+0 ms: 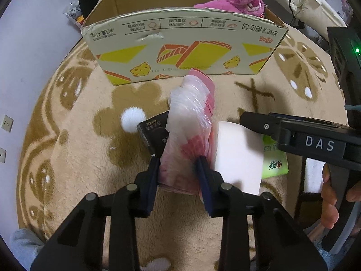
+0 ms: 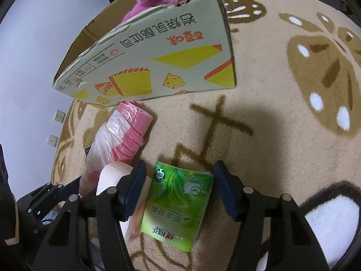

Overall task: Organize soft objects
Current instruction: 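Close left tool on pink bottle while right tool grasps green tissue pack, then lift pink bottle with left tool while right tool carries green tissue pack to box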

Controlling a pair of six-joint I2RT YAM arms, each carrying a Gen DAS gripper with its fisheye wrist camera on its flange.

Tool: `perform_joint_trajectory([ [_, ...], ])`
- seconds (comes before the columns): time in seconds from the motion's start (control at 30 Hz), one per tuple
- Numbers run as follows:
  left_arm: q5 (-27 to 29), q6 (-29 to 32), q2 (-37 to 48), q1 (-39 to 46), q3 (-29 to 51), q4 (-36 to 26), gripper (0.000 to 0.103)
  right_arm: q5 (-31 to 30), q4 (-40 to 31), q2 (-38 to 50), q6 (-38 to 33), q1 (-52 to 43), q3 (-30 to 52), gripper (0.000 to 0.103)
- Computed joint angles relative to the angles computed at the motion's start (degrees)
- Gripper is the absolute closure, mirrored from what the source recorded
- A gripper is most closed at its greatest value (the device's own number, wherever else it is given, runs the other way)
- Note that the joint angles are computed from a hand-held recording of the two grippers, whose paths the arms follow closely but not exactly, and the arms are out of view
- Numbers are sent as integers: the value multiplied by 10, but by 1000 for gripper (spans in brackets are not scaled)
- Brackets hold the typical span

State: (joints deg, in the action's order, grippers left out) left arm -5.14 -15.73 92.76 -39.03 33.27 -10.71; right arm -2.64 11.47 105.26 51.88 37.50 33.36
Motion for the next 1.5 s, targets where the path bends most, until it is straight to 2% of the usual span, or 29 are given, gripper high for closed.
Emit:
perform_joint_trajectory([
  [0.13,17,-3,4,15,4,-2,70,-15,15,16,13,-3,3,35],
  [0.27,-6,0,1,-4,5,-5,73,-5,-4,28,3,7,21,34],
  [0.33,-12,-4,-9,-11,0,-2,77,4,-10,30,3,11,26,39],
  [0.37,-11,-8,-16,-12,-3,-3,79,12,-9,29,5,14,27,46],
  [0.6,15,-12,-52,17,-17,-10,82,57,-11,4,-7,30,24,48],
  [0.8,-57,-42,-136,-1,-46,-27,87,81,2,-52,-12,25,-7,48],
  [0.97,-74,-53,-170,15,-56,-34,88,98,6,-104,-22,21,-32,48],
  [1.23,-145,-66,-254,0,-75,-49,89,124,-12,-198,-38,25,-65,48],
  [1.5,-161,-64,-296,-1,-78,-67,89,153,-37,-242,-50,38,-64,48],
])
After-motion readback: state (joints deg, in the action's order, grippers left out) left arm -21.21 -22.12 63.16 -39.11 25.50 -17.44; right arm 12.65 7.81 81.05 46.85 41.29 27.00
